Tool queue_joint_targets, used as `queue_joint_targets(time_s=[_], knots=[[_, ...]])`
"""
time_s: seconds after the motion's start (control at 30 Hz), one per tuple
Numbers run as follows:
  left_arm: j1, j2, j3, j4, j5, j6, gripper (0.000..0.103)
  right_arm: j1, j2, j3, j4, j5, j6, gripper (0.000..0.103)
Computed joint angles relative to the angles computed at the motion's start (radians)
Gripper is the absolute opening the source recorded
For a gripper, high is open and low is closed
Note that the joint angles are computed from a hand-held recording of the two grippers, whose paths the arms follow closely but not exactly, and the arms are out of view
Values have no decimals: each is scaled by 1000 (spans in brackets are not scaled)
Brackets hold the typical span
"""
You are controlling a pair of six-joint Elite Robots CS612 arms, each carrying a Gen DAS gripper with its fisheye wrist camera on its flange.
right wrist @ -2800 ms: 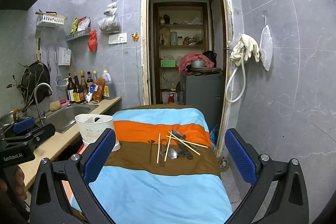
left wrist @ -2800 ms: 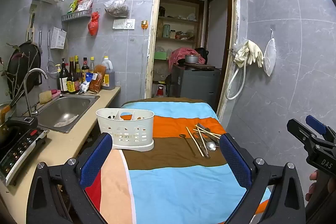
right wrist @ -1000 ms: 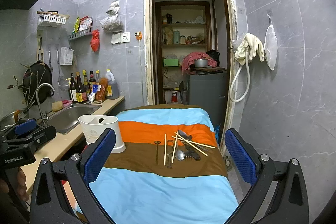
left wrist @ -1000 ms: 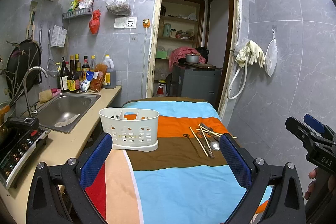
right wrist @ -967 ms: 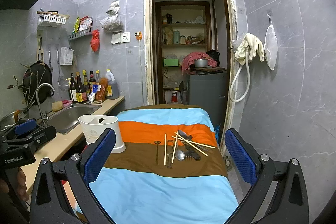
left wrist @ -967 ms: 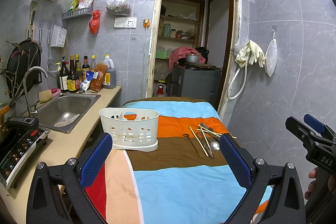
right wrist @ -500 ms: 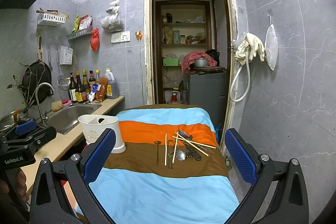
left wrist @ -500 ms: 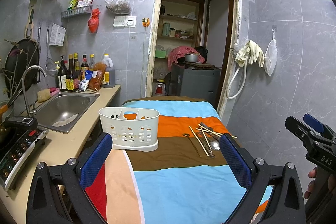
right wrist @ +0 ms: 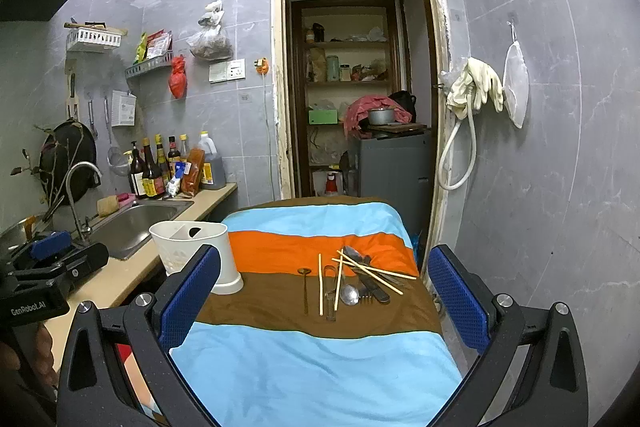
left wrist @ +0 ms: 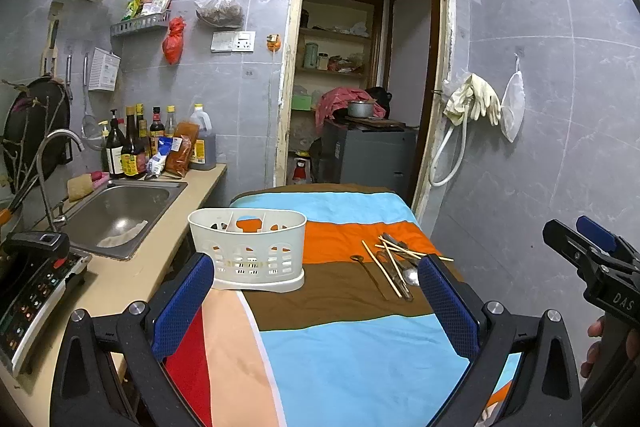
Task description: Organize utensils
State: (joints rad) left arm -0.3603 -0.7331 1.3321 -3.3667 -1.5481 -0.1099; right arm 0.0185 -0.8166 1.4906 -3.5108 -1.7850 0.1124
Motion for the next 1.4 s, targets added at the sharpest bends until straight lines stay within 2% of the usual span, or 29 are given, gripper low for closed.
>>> queue_joint_targets(time_s=[0.57,0.83,1.17,1.4], knots=[[27,29,-82,63,-85,20,102,10,13,-16,-19,-50,95,102],[26,55,-146,74,-106,42,102,3,10,-25,-11,-51,65,102],[13,105,-241,101,-85,14,102,-33,15,-82,45,-31,13,102],[-12,165,-350,176,-36,29,102,-78,66,-169,67,36,-10,102]])
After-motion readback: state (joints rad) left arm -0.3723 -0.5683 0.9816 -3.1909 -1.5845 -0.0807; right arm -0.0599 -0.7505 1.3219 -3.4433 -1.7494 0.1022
